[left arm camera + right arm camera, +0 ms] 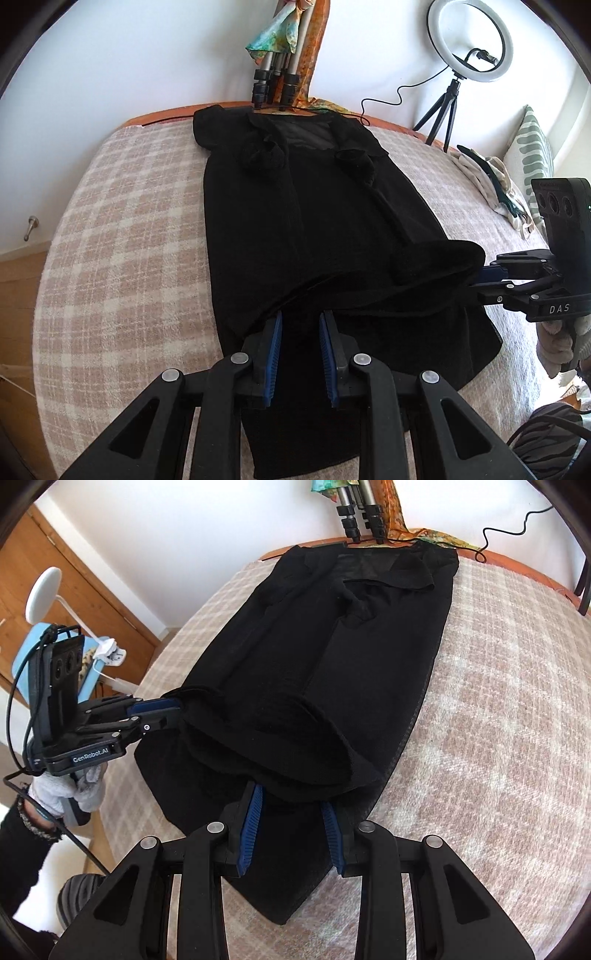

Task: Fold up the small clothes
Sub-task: 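Move both tools to the collar end of the black strip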

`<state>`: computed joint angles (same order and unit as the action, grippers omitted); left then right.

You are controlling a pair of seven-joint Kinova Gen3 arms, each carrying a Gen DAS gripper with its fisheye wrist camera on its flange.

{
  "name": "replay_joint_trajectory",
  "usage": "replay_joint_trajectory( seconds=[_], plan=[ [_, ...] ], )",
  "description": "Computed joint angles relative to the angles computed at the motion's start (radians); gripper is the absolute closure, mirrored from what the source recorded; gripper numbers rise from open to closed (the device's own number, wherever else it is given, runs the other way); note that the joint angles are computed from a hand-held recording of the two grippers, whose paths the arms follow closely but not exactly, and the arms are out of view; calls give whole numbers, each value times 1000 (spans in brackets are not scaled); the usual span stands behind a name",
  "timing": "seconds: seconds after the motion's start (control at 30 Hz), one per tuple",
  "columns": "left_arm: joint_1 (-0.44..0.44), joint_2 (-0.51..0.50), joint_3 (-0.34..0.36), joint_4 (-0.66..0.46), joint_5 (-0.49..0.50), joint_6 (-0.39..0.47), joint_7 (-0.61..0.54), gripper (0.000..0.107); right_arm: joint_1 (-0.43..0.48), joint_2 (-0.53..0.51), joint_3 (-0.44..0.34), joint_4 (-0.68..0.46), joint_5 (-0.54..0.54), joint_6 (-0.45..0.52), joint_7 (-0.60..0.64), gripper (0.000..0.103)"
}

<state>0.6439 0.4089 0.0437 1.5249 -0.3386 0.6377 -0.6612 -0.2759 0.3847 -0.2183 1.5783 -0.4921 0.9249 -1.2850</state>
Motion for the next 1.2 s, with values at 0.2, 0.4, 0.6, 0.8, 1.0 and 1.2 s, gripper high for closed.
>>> replay_joint_trajectory(
  seconds=[0.2, 0.4, 0.6, 0.8, 1.0, 1.2],
  plan=[
    [28, 32, -55, -70, -95, 62, 52, 87, 19, 36, 22, -45, 14, -21, -37, 72],
    [-16, 44, -40, -102, -100, 69, 9, 82, 36, 39, 20, -77, 39, -11, -38, 72],
    [-83, 70, -26, -162, -51, 60, -82, 76, 35, 58, 38, -130, 78, -34, -58, 70],
    [-162, 131, -21, -271, 24, 89, -213, 73, 65, 134, 44, -215, 86, -44, -98, 69],
    [-266, 201, -18, -370, 145, 71, -281, 73, 109, 232, 25, -326, 68, -25, -100, 66],
    [-311, 300, -32, -508, 207, 108, -326, 73, 145, 340, 12, -452, 31, -3, -130, 66]
  ],
)
